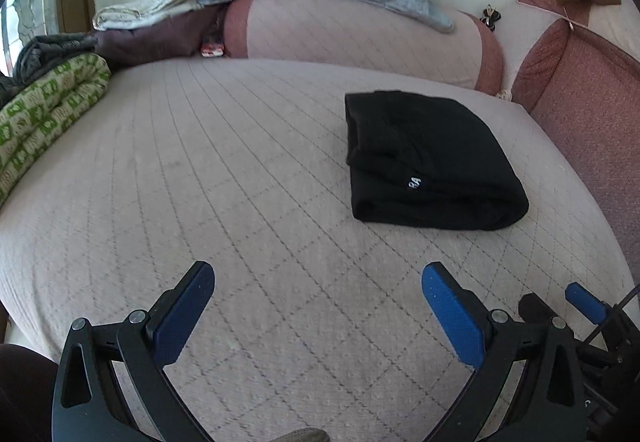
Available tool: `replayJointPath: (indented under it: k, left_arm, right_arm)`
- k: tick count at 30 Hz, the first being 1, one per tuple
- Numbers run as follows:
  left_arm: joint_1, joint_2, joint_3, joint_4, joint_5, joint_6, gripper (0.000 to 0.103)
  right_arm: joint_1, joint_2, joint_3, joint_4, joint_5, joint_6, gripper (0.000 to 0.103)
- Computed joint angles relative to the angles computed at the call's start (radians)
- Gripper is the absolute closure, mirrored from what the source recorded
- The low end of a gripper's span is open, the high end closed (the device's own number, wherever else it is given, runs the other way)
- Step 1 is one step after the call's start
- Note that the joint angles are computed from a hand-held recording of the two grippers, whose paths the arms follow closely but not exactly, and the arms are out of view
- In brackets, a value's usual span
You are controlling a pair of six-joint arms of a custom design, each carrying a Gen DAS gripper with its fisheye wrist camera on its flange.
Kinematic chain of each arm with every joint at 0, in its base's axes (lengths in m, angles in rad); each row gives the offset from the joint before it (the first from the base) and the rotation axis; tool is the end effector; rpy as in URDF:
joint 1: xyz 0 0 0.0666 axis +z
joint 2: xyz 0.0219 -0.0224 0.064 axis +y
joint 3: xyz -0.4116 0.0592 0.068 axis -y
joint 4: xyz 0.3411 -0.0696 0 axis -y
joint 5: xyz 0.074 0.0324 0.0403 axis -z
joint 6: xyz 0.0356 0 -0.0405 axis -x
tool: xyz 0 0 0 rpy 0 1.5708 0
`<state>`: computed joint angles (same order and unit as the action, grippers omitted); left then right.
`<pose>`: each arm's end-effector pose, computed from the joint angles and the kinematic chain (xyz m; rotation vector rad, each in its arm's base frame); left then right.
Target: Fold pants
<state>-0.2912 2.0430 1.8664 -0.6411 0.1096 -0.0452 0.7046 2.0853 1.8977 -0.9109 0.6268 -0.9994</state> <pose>0.6503 -0.1994 0.3264 0.4523 2.3533 -0.2467 0.5207 0.4148 0.3002 0.5310 2.3177 -0.0766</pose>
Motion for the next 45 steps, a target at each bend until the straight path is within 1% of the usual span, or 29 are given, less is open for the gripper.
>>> replayJointPath:
  k: [4, 13, 27, 31, 36, 40, 42, 45]
  left_arm:
    - [-0.005, 0.008, 0.006, -0.016, 0.002, -0.005, 0.0]
    - [-0.011, 0.019, 0.013, -0.04, 0.003, -0.01, 0.0]
    - [-0.003, 0.037, 0.046, -0.096, 0.044, -0.011, 0.0]
    - [-0.001, 0.034, 0.042, -0.097, 0.051, -0.011, 0.0]
    - [0.0, 0.028, 0.037, -0.093, 0.061, -0.001, 0.0]
    - [-0.006, 0.016, 0.012, -0.065, 0.046, -0.001, 0.0]
    - [-0.012, 0.012, -0.004, -0.043, 0.024, -0.008, 0.0]
    - [-0.018, 0.015, -0.005, -0.047, 0.014, -0.012, 0.0]
  right_arm:
    - [0.001, 0.012, 0.024, -0.025, 0.014, 0.012, 0.013]
    - [-0.005, 0.01, 0.02, -0.02, -0.011, 0.008, 0.012]
    - [-0.011, 0.023, 0.036, -0.045, -0.032, -0.008, 0.011]
    - [-0.011, 0.023, 0.036, -0.046, -0.032, -0.008, 0.011]
    - [-0.013, 0.042, 0.064, -0.081, -0.028, -0.009, 0.011]
    - [-0.007, 0.036, 0.059, -0.076, -0.012, -0.007, 0.01]
    - [-0.007, 0.026, 0.044, -0.055, -0.02, -0.011, 0.01]
    - [-0.011, 0.017, 0.029, -0.041, -0.029, -0.014, 0.01]
